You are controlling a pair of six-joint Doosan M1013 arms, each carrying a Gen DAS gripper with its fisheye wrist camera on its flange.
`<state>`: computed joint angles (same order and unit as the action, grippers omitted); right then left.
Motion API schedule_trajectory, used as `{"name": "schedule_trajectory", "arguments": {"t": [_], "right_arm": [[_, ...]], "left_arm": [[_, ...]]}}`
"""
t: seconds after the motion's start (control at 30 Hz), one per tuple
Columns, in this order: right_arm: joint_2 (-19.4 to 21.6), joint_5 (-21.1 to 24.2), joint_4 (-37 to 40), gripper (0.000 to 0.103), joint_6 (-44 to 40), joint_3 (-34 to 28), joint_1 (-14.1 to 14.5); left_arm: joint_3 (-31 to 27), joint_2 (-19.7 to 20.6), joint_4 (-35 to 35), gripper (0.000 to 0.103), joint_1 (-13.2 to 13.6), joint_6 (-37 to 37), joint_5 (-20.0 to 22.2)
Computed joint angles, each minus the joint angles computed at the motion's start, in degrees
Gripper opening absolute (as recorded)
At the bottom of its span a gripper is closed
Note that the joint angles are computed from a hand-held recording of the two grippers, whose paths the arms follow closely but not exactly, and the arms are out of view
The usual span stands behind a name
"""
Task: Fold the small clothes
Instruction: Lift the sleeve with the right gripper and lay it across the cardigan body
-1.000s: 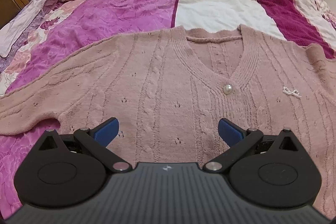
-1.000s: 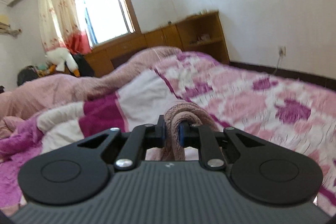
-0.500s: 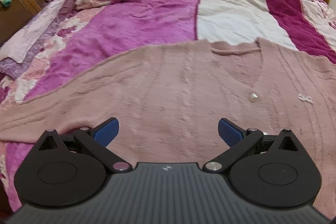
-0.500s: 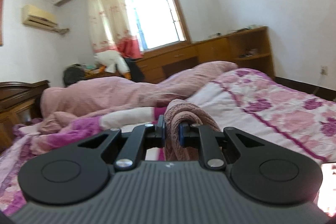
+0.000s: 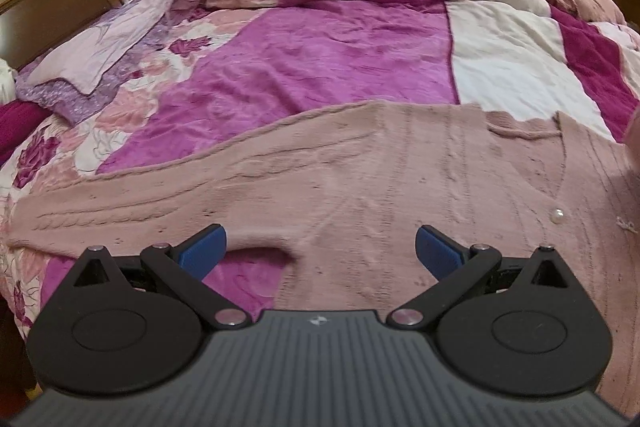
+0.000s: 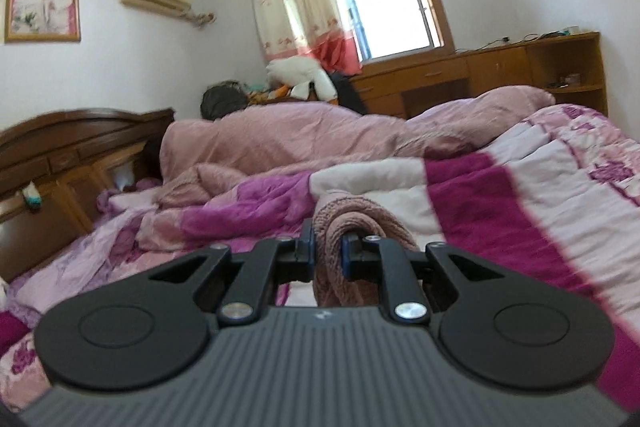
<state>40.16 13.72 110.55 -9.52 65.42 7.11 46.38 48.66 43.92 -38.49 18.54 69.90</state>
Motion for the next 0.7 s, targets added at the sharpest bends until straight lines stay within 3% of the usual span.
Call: {"name": "schedule_trajectory", "arguments": {"t": [0.17, 0.33, 0.43, 0.7], "right_arm": [[2.03, 0.32, -14.72, 0.016, 14.71, -1.22, 2.05], [4.55, 2.55, -38.75, 0.016, 37.57, -3.33, 3.61], [5.86, 4.52, -49.35, 0.016, 47.56, -4.6, 4.39], [7.61, 8.58, -56.27, 0.016, 54.27, -5.6, 5.23]], "left_arm": [[1.15, -0.47, -0.76, 0.103, 0.64, -0.54, 0.02], [1.19, -0.17, -2.12, 0.103, 1.29, -0.14, 1.1], [1.8, -0.29, -2.74, 0.103, 1.62, -0.67, 0.96], [3.34, -0.75, -3.28, 0.103, 2.26, -2.12, 0.45]]}}
